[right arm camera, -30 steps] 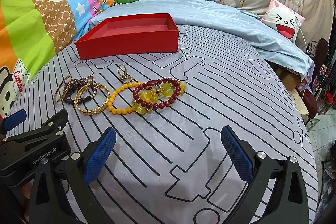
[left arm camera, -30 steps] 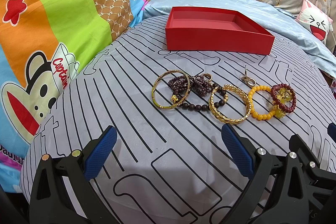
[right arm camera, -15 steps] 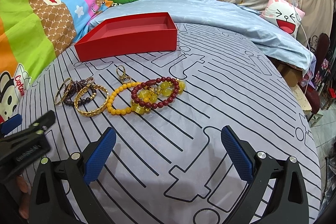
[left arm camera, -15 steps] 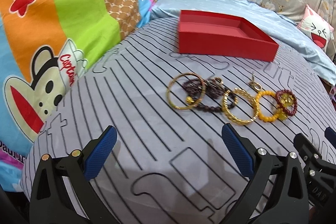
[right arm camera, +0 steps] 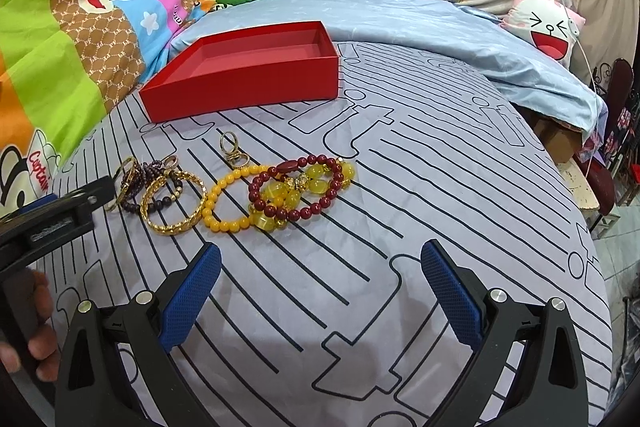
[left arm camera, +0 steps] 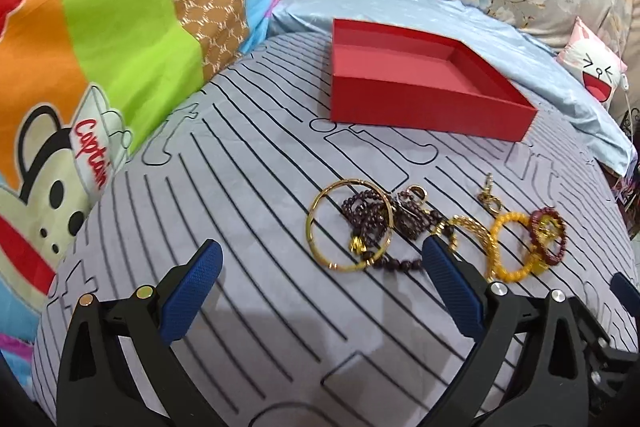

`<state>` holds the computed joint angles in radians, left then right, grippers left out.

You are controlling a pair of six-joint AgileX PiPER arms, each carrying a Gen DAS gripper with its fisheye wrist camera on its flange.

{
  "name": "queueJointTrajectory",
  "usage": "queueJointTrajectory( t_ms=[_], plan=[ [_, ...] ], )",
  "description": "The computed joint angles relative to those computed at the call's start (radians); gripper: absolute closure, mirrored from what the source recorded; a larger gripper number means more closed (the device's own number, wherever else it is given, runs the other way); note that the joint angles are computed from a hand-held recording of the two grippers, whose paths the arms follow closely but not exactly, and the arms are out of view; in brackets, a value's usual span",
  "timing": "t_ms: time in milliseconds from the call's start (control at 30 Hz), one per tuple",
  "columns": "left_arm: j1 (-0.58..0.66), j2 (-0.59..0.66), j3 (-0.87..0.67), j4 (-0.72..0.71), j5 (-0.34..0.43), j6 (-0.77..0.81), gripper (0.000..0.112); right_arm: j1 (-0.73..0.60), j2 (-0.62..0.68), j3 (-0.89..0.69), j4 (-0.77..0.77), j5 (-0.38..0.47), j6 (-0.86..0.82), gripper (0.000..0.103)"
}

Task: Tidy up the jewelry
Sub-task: 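Move the left tool over the thin gold bangle while the right tool approaches the twisted gold cuff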

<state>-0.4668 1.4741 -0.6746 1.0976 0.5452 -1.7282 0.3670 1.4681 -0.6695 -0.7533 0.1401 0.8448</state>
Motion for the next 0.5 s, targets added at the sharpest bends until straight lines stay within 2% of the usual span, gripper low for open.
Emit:
queueJointTrajectory(
  t_ms=[33, 133, 233, 400, 433, 500],
  plan=[
    [0.026, 0.016, -0.008, -0.016, -0.027, 0.017, 0.018, -0.001, 0.002, -0.002, 0.005, -0.001, -0.008, 0.007],
    [0.089, 0.041, -0.011, -0.067, -0.114, 0.068, 0.030, 0.000, 0.012, -0.010, 0.006, 0.001, -0.012, 0.007],
    [0.103, 0.041, 0.001, -0.042, -0.142, 0.037, 0.034, -0.009, 0.025, -0.021, 0.086, -0.005, -0.093, 0.007],
    [0.137, 0.033, 0.013, -0.020, -0.233, 0.055, 0.055, -0.011, 0.040, -0.035, 0.171, -0.008, -0.178, 0.007],
    [0.149, 0.031, 0.017, -0.015, -0.262, 0.061, 0.062, -0.009, 0.041, -0.036, 0.171, -0.008, -0.179, 0.007],
    [0.162, 0.030, 0.020, -0.019, -0.294, 0.075, 0.064, -0.003, 0.044, -0.037, 0.149, -0.009, -0.158, 0.007]
  ],
)
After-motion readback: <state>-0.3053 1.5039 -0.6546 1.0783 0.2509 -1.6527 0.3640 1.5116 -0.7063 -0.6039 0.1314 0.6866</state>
